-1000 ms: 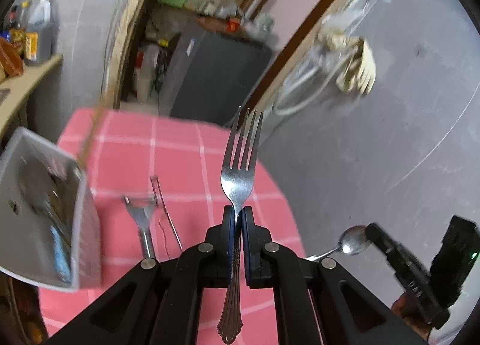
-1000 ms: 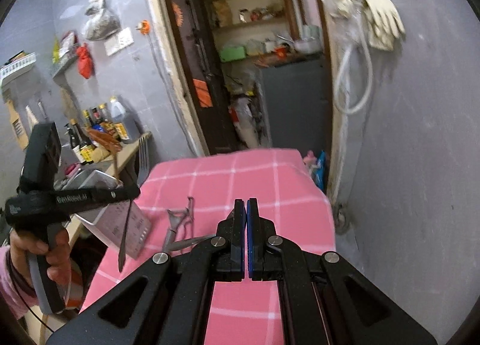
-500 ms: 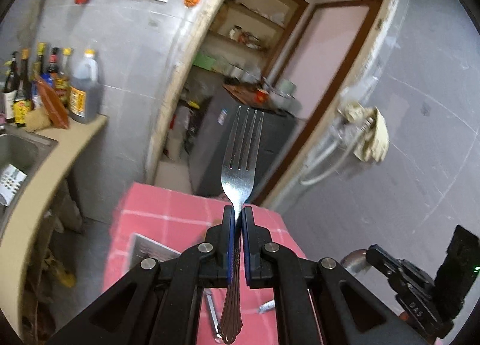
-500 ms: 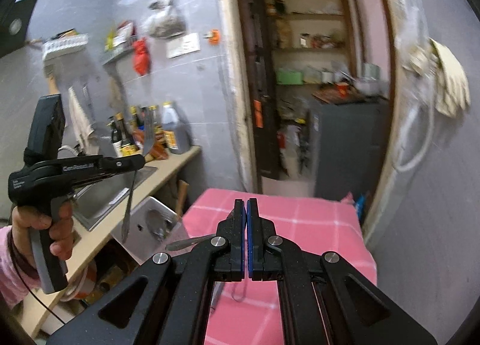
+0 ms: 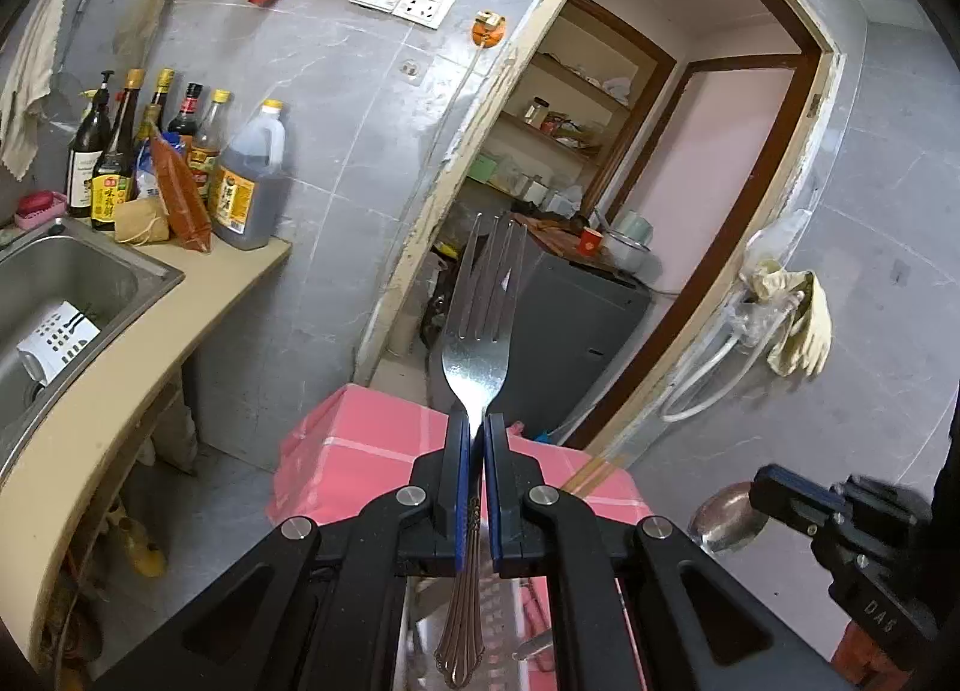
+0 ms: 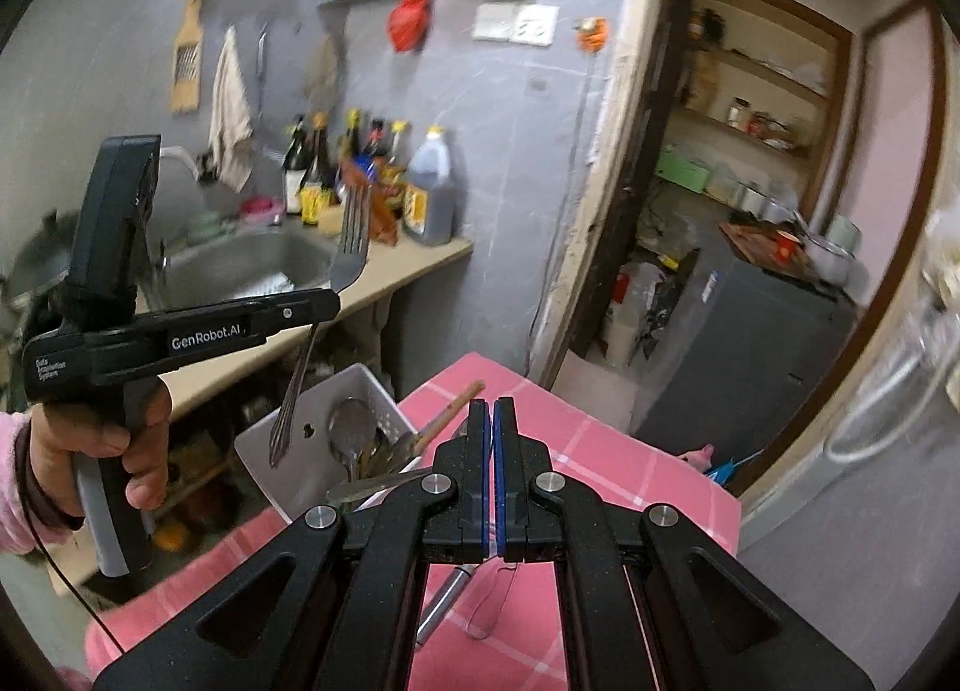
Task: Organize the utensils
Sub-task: 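Lift and carry the fork and spoon over the white holder with both tools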
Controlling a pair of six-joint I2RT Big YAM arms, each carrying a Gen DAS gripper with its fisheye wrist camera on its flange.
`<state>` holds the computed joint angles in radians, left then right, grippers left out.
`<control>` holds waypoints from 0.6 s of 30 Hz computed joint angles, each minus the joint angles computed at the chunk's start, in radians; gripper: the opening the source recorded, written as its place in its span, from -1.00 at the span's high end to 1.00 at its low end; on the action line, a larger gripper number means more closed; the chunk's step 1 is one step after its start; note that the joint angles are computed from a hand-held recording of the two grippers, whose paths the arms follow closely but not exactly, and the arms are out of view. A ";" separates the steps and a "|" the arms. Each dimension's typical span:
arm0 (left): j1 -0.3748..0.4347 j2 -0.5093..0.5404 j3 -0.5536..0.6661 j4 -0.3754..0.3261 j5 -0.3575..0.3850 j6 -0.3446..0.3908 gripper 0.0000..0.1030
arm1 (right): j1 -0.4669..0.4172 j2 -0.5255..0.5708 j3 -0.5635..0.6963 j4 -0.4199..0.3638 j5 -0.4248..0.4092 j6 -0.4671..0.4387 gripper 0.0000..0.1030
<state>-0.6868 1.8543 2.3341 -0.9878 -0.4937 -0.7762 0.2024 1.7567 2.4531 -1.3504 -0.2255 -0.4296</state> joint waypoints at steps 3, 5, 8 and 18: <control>0.002 -0.026 -0.074 0.047 -0.006 -0.001 0.90 | 0.026 0.028 0.043 -0.033 0.026 -0.031 0.97; 0.006 -0.040 -0.113 0.076 0.003 -0.008 0.90 | 0.045 0.051 0.078 -0.060 0.040 -0.052 0.97; 0.011 -0.055 -0.158 0.107 0.009 -0.027 0.90 | 0.070 0.076 0.115 -0.087 0.065 -0.080 0.97; 0.008 -0.082 -0.228 0.168 0.026 0.043 0.89 | 0.098 0.138 0.197 -0.157 0.081 -0.117 0.97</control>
